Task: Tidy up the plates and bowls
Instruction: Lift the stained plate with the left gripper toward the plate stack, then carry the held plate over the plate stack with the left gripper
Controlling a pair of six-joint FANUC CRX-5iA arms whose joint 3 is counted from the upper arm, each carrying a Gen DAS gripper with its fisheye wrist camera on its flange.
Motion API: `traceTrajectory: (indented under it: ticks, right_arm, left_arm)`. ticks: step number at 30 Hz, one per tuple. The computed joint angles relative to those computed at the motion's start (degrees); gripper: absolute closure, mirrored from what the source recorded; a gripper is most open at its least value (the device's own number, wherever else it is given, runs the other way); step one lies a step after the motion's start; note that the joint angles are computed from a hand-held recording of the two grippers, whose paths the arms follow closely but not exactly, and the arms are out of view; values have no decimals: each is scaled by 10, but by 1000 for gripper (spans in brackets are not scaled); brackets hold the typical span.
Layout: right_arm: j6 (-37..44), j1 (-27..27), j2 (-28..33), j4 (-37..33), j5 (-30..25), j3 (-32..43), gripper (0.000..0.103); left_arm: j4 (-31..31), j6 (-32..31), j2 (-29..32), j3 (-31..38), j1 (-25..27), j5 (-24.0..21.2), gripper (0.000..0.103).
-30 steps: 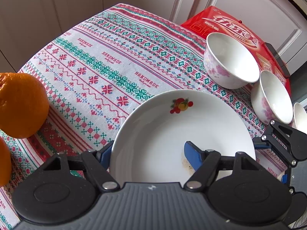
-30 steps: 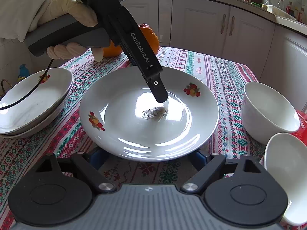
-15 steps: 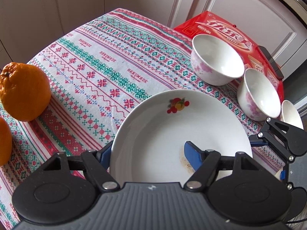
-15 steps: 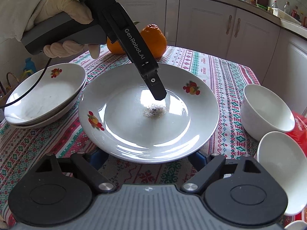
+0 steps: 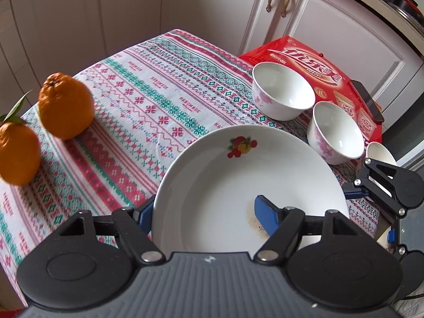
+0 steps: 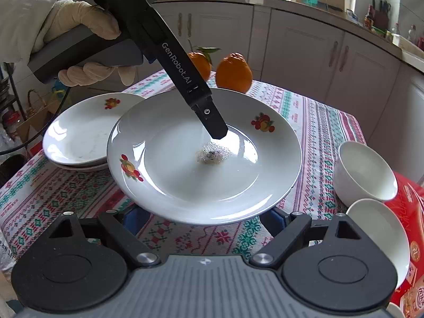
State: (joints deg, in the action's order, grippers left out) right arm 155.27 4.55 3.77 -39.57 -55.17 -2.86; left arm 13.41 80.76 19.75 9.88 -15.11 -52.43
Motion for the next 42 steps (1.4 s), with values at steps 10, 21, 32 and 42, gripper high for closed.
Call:
traceTrajectory:
  ticks: [10, 21, 32, 42]
  right_arm:
    - [46, 2, -10, -26, -45, 5, 11]
    - [81, 29, -6, -37, -75, 14, 11]
    - [87, 62, -4, -24, -79, 11, 11]
    - [91, 73, -7, -19, -74, 8, 11]
  left_arm:
    - [-33, 67, -80, -82, 5, 26, 28]
    - [-63, 138, -159, -166, 25, 48, 28]
    - [-53, 167, -207, -243, 49, 83, 28]
    - [-45, 170, -219, -269, 60, 104, 28]
